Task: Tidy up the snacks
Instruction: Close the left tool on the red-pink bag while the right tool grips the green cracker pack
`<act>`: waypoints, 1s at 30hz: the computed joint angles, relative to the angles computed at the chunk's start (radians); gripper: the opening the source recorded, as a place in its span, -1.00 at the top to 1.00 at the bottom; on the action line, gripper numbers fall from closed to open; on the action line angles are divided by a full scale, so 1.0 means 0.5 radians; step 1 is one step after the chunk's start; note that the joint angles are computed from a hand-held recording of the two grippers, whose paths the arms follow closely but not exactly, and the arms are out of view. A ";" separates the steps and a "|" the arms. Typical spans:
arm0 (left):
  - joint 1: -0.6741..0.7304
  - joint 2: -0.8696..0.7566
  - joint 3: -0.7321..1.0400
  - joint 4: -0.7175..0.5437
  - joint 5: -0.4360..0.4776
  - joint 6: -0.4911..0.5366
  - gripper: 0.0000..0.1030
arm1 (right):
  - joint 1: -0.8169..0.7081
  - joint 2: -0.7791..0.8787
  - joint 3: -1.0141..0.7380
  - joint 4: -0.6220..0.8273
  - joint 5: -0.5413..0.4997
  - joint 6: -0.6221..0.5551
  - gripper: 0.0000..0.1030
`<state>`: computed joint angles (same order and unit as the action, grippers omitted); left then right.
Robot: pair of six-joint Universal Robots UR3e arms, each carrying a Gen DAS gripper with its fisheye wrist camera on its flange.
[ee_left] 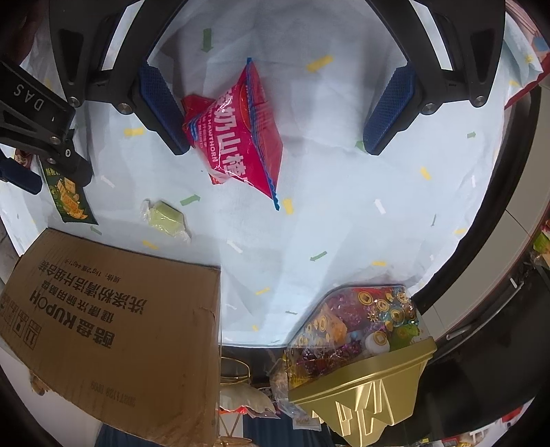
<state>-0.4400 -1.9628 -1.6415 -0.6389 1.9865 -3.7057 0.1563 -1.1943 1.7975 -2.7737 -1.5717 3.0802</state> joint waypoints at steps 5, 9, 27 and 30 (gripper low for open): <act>0.000 0.024 -0.052 0.078 -0.010 0.006 -0.78 | -0.005 0.033 -0.006 -0.018 0.016 0.022 -0.56; -0.011 0.035 -0.055 0.093 -0.008 0.036 -0.53 | -0.041 0.047 -0.008 -0.024 0.055 0.020 -0.54; -0.016 0.069 -0.092 0.183 -0.049 0.098 0.03 | -0.126 0.020 -0.008 -0.009 0.153 -0.062 0.11; -0.022 0.079 -0.099 0.186 -0.049 0.101 0.03 | -0.103 -0.010 0.008 -0.003 0.143 -0.038 0.12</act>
<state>-0.4513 -1.9232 -1.6908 -0.5459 1.9622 -3.6551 0.1050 -1.1992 1.8016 -2.7751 -1.5003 3.0613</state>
